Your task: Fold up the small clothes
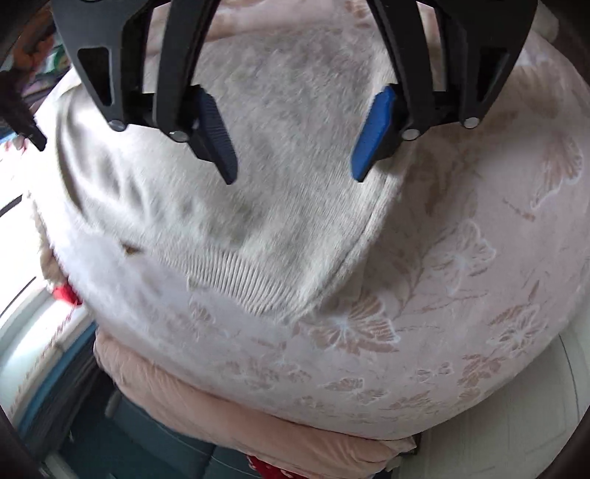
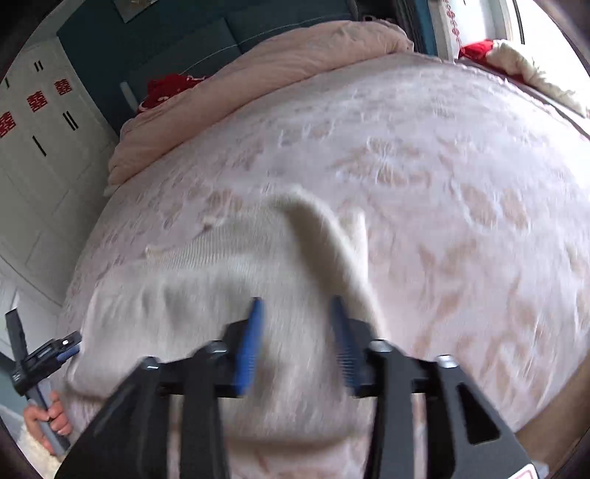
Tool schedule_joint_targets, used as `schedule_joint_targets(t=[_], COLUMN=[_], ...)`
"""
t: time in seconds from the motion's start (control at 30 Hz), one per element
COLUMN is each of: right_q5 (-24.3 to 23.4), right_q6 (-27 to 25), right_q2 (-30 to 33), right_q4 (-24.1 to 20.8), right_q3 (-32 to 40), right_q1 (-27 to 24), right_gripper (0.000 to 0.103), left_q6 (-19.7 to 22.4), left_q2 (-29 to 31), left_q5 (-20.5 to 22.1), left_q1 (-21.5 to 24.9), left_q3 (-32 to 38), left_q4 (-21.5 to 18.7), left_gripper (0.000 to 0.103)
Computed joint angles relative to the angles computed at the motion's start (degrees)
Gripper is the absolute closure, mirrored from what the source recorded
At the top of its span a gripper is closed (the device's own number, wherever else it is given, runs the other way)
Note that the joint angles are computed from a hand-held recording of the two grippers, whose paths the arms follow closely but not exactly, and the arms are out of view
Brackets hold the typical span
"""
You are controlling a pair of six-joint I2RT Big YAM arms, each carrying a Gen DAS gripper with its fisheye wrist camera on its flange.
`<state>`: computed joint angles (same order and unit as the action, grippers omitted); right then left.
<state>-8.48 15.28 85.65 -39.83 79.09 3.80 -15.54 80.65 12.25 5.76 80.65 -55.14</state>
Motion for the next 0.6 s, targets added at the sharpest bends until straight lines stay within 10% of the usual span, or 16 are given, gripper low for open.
schedule_joint_targets(t=[0.27,0.3,0.37,0.4,0.5,0.6], right_q5=[4.71,4.51,2.51,2.43,2.2,2.31], right_q6=[-1.25,-1.43,-3.24,-3.41,-1.37,2.01], right_q2=[20.34,22.32,23.76,22.78,17.15,20.31], right_q4=[-12.79,-14.31,-15.14,-13.64,-4.51,-7.79], right_q3=[24.66,26.46,27.13,25.98,19.42,20.75], right_q1=[0.39,0.78,1.47,1.65,0.01,-3.74], right_gripper=[0.036,0.038,0.088,0.095,0.096,0.097], left_q6=[-4.92,-5.04,-4.07,-4.35,-3.47,-1.82], left_q2=[16.43,18.37,22.27,22.34,22.28,23.58], left_q5=[-1.41,-1.73,-2.76,-2.77,-3.33,-4.82], left_q1=[0.61,0.63,0.67,0.89,1.99,2.32], left_q3=[19.04,20.81,25.01,25.22,25.79,25.18], left_q4=[-8.42,-9.64,-14.4,-13.8,-12.89,-12.65], left_gripper=[0.032,0.047,0.076,0.09,0.092,0.091])
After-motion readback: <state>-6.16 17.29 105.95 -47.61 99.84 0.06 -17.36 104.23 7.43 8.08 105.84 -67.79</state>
